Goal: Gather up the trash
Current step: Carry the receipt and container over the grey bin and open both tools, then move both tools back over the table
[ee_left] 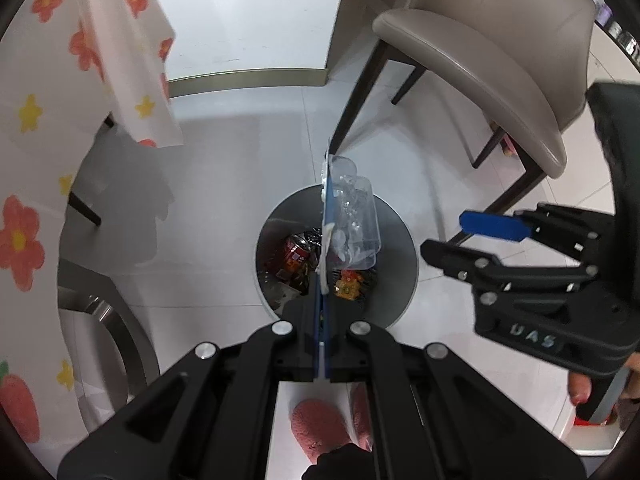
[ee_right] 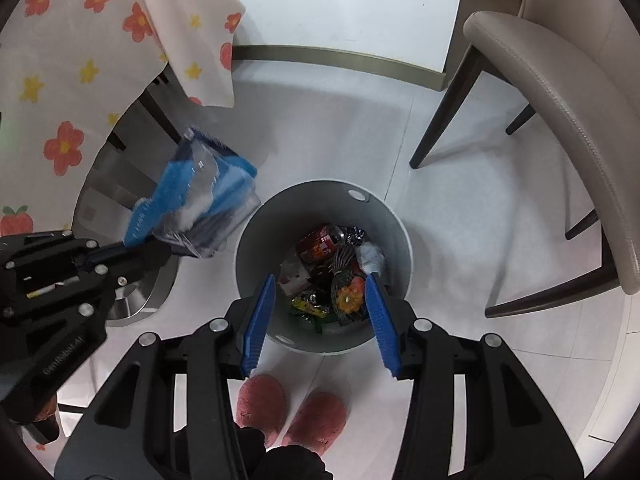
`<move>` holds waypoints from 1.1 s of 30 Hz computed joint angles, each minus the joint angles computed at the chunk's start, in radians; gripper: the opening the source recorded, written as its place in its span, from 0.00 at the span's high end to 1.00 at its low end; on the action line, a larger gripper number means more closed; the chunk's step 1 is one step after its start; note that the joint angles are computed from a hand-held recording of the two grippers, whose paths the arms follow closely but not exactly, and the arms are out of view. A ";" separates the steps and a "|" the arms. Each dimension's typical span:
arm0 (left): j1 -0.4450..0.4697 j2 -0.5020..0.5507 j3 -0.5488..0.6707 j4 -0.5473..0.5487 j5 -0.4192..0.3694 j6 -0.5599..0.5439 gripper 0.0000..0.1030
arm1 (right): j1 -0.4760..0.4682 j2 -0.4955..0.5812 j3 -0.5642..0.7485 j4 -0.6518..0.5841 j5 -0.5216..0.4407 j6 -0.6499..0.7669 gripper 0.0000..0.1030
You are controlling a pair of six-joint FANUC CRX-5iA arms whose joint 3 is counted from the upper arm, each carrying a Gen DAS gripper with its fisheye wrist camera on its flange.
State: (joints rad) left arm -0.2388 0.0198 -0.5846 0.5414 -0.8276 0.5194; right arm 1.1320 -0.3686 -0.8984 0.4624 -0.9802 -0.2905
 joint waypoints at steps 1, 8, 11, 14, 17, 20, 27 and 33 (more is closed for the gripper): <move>-0.005 0.004 0.002 -0.004 0.005 0.003 0.94 | 0.003 -0.006 -0.005 0.005 -0.006 -0.008 0.56; -0.028 0.007 0.068 -0.098 -0.046 0.117 0.94 | 0.046 -0.066 0.019 -0.010 -0.117 -0.021 0.56; -0.023 -0.035 0.102 -0.134 -0.104 0.133 0.93 | 0.057 -0.090 0.079 -0.038 -0.198 0.018 0.56; 0.008 -0.099 0.160 -0.151 -0.210 0.167 0.60 | 0.072 -0.112 0.169 -0.055 -0.291 0.068 0.56; 0.073 -0.175 0.215 -0.112 -0.302 0.203 0.24 | 0.084 -0.108 0.298 -0.051 -0.387 0.149 0.56; 0.134 -0.222 0.316 -0.122 -0.400 0.268 0.24 | 0.084 -0.080 0.439 -0.034 -0.447 0.256 0.56; 0.311 -0.303 0.511 -0.148 -0.512 0.411 0.23 | 0.037 0.079 0.789 -0.015 -0.462 0.605 0.53; 0.533 -0.362 0.569 -0.150 -0.530 0.465 0.23 | -0.019 0.273 1.055 -0.055 -0.368 0.926 0.53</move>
State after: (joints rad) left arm 0.2946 -0.3424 -0.0154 0.3913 -1.3572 0.9843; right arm 1.1132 -0.0961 0.1570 0.4072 -1.3486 0.6354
